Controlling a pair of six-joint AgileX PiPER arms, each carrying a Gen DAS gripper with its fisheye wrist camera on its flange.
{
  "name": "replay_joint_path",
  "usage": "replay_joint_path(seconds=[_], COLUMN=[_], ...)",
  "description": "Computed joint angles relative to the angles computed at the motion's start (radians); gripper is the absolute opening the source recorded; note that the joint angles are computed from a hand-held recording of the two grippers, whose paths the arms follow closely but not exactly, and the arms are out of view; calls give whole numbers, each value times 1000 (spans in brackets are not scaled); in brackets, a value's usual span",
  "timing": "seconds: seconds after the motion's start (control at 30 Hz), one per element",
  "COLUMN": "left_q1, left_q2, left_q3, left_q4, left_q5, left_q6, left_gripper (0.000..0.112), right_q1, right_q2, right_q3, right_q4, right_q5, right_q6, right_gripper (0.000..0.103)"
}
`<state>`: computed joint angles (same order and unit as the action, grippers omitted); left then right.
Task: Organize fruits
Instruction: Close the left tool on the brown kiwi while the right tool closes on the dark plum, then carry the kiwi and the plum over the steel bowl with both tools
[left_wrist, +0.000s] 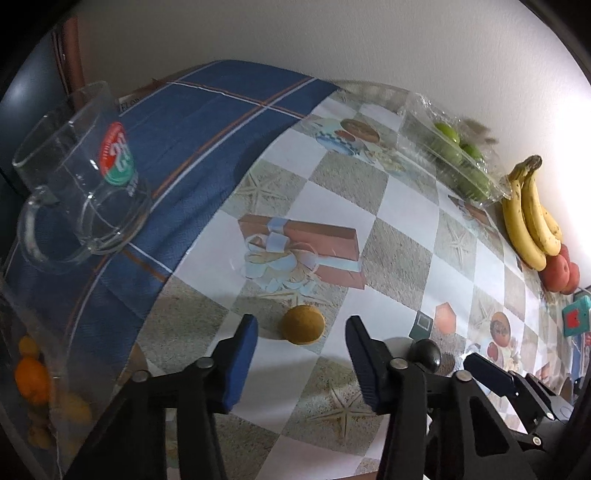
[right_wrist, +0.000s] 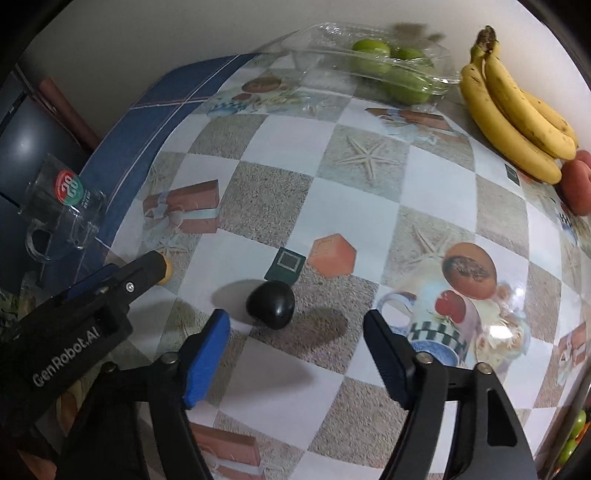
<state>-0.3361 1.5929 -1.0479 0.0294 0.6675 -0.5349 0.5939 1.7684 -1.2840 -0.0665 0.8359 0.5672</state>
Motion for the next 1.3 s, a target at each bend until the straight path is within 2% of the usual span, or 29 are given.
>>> replay_joint_path(seconds=[0.2, 0.3, 0.37, 0.47, 0.63, 0.9, 1.3], left_q1=[-9, -8, -8, -7, -3, -18, -208], left_q2=[25, 32, 32, 33, 28, 10, -55], left_q3=[-10, -8, -7, -7, -1, -10, -107], left_q4=[-3, -4, 5, 5, 10, 45, 180], left_q5=[-3, -2, -1, -4, -3, 20, 173], left_q6=[6, -5, -14, -16, -24, -62, -228], left_gripper=[44, 32, 29, 28, 28, 28, 28], right_q1=[2, 7, 6, 7, 13, 10, -39], right_q2=[29, 39, 40, 33, 28, -10, -254], right_q3=[-21, -33, -34, -31, -30, -1, 174], right_q4=[6, 8, 15, 26, 33, 37, 43], right_q5=[2, -1, -5, -12, -20, -17, 37], right_q6=[-4, -9, -16, -27, -27, -21, 10], right_gripper=[60, 50, 44, 37, 29, 29, 29])
